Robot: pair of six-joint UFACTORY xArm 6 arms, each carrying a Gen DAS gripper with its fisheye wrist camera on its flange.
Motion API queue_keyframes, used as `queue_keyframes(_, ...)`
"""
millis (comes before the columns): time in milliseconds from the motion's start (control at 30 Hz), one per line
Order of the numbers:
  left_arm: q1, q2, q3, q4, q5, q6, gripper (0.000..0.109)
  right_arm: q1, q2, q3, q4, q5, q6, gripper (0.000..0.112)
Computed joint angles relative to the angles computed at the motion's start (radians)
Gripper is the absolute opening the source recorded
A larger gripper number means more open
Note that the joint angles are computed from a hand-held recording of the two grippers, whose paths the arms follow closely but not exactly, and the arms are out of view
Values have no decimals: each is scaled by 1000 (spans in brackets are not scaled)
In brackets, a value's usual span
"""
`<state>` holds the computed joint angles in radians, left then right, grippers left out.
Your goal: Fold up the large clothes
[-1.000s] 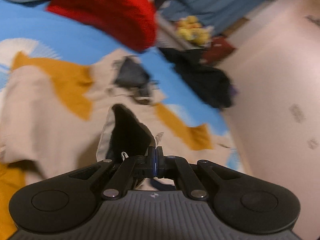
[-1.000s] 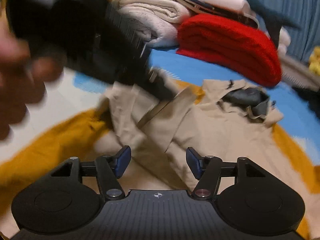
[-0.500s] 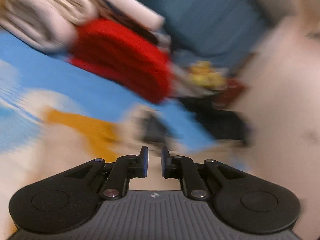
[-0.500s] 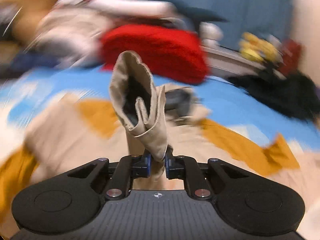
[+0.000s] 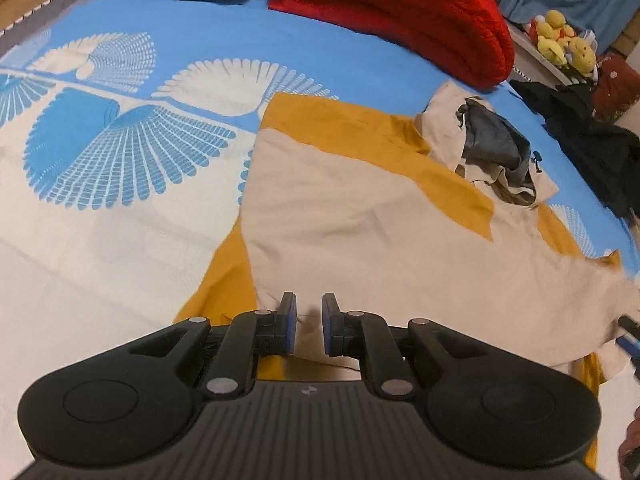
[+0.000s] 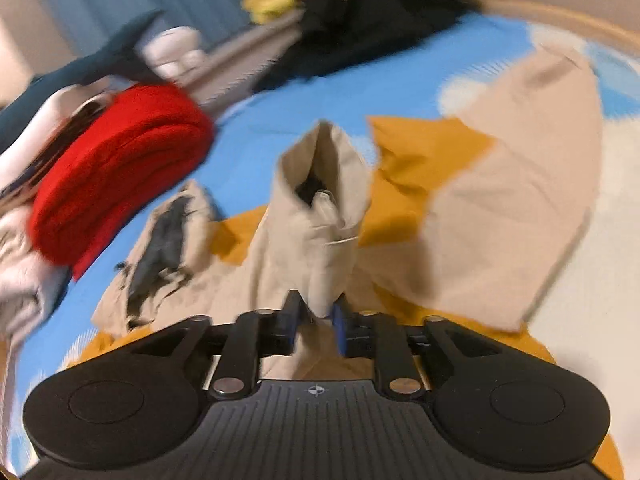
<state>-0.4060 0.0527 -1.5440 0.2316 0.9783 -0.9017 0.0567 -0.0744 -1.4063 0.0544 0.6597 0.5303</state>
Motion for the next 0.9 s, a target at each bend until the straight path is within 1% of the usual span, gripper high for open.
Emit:
queue_keyframes(33, 1, -5, 4, 2, -4, 1, 15, -2, -5, 6, -47, 6, 58, 36)
queue_keyframes(67, 0, -14, 12, 7, -7, 4, 16, -4, -6, 7, -96, 18, 111, 38)
queue_keyframes(100, -2, -12, 8, 12, -6, 7, 16, -10, -10, 6, -136, 30, 156, 38)
queue_keyframes(167, -7, -7, -5, 11, 4, 13, 16, -26, -19, 19, -166, 24, 209, 39)
queue_keyframes(233, -11, 1, -15, 7, 13, 16, 16, -39, -16, 18, -178, 16, 225, 39)
queue_keyframes(300, -12, 5, -18, 6, 18, 15, 16, -47, -4, 12, -135, 17, 201, 39)
queue_keyframes(400, -14, 8, -20, 2, 16, 17, 16, -61, 23, -19, -26, 72, 169, 43)
queue_keyframes(467, -16, 10, -23, 1, 15, 18, 16, -72, 39, -25, 43, 119, 162, 44)
queue_keyframes(567, -14, 10, -22, 0, 18, 19, 16, -82, 49, -20, 101, 164, 182, 44)
queue_keyframes(633, -13, 9, -22, 1, 22, 16, 16, -89, 52, -14, 116, 164, 187, 44)
queue_keyframes(700, -11, 7, -20, 1, 24, 16, 17, -91, 54, -9, 128, 141, 175, 43)
queue_keyframes(733, -9, 7, -19, 1, 26, 16, 18, -91, 54, -7, 138, 128, 162, 36)
queue_keyframes(767, -8, 6, -17, 2, 29, 14, 22, -91, 49, 3, 153, 99, 144, 16)
queue_keyframes(800, -8, 7, -17, 4, 33, 12, 25, -90, 42, 14, 152, 69, 138, 14)
queue_keyframes(900, -5, 12, -19, -1, 49, 16, 25, -84, 23, 33, 152, -16, 132, 13)
